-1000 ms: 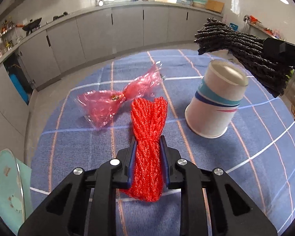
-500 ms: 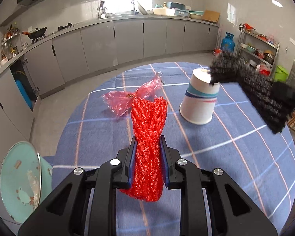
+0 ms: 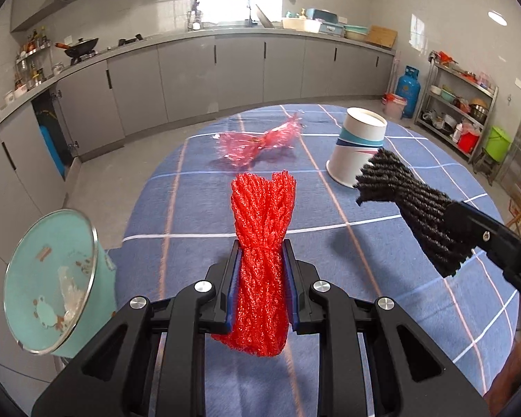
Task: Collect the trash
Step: 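Carry the red net and black scrubber over the teal bin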
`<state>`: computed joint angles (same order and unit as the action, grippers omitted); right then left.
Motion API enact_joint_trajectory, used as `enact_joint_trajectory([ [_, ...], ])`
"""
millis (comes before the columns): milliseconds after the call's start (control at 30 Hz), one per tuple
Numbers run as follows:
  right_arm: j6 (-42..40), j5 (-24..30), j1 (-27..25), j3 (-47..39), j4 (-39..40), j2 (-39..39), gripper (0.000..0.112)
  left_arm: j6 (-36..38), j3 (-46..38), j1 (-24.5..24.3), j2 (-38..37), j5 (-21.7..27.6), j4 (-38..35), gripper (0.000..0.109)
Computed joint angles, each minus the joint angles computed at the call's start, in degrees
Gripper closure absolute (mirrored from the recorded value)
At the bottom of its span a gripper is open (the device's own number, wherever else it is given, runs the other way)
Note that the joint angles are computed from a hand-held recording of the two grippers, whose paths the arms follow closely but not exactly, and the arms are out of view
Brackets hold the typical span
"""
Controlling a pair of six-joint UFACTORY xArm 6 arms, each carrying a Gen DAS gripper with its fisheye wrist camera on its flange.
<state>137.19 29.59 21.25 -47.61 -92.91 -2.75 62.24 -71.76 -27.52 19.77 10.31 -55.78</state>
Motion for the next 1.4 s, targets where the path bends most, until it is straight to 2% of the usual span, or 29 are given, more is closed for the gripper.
enact_joint_trajectory([
  [267,-0.45,1.79,3.42,-1.07,1.03,2.00,0.101,7.41,3.64,1.70,-3.46,-0.12,-8.74,0.087],
  [467,-1.75,3.14,5.85,-3.09,1.88,3.46,0.101,9.77,4.92,4.08,-4.86,0.62,-11.81,0.087],
  [700,-4.92,2.29,7.55,-8.18,1.94,7.48,0.101,12.74,5.67,7.22,-5.68,0.17,-14.83,0.087],
  [1400,-20.05,-4.54,9.40,-28.45,6.61,22.37,0.101,9.65,2.12,15.57,-3.30,0.78,-14.19,0.087],
])
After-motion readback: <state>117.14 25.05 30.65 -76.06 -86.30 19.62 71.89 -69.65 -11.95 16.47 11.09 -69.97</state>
